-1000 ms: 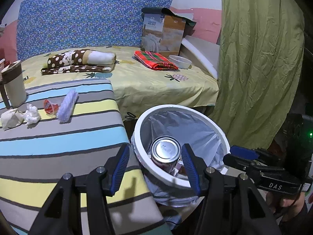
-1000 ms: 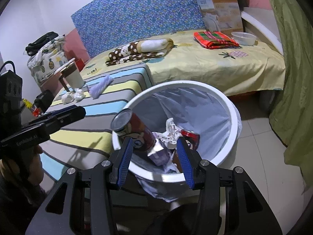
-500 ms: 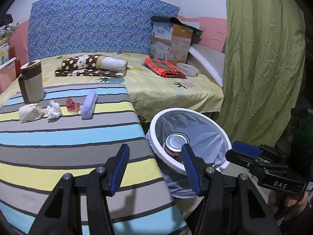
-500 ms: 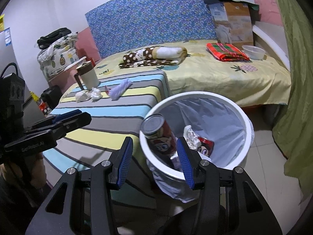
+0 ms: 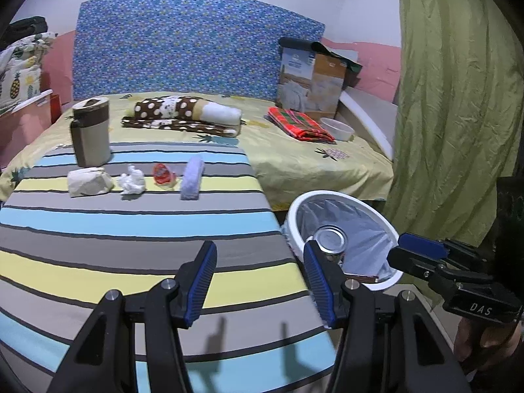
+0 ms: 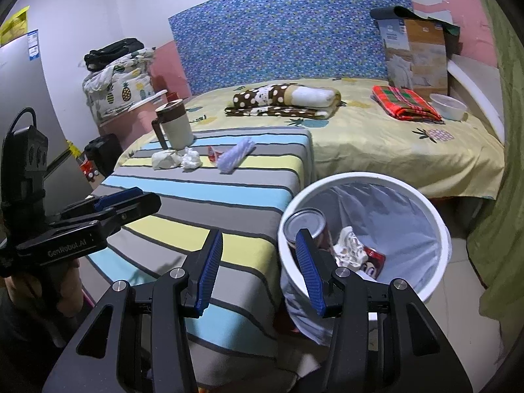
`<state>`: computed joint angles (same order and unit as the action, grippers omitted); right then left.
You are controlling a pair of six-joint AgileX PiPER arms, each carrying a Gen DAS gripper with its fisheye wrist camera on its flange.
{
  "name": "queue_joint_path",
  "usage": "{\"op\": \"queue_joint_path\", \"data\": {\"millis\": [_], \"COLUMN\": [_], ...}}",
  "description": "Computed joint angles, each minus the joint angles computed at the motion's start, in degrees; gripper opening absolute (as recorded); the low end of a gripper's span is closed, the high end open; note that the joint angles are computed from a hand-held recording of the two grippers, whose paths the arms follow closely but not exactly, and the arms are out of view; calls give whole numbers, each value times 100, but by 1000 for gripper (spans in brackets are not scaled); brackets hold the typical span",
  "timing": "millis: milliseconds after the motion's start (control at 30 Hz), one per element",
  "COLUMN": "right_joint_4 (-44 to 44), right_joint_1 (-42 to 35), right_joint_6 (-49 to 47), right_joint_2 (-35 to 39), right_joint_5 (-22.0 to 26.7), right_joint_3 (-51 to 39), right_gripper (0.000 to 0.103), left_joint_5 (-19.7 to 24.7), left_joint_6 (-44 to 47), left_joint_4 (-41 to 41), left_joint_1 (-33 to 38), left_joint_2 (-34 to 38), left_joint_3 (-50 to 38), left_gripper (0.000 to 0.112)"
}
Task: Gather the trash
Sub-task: 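Withdraw both open tools from the bin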
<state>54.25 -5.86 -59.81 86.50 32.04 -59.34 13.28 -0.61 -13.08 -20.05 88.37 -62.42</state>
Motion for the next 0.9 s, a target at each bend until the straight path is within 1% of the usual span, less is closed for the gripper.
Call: {"op": "queue_joint_path", "data": {"millis": [167,333,600,733,900], "right_joint_4": [-117,-347,-566,-696,-842], "right_joint_1": [189,395,636,729,856], "right_joint_6": [190,452,723,905,1165], "right_joint_2": [75,196,486,650,908], "right_joint_5": [-61,-16,125,150,224], "right_joint_3": [-101,-263,-592,-788,-1077], "right_gripper": [49,49,49,49,49], "left_joint_5": [-40,-47,11,20,57], "left_joint_6": [-412,-507,-246,-439,-396], "left_joint_4": [415,572,268,488,501], "left_joint_1": [151,310,656,812,1014], "left_joint_2": [-79,-102,-45,10,148], "left_joint_3": [127,184,168,127,6], "left_gripper": [57,57,57,57,57]}}
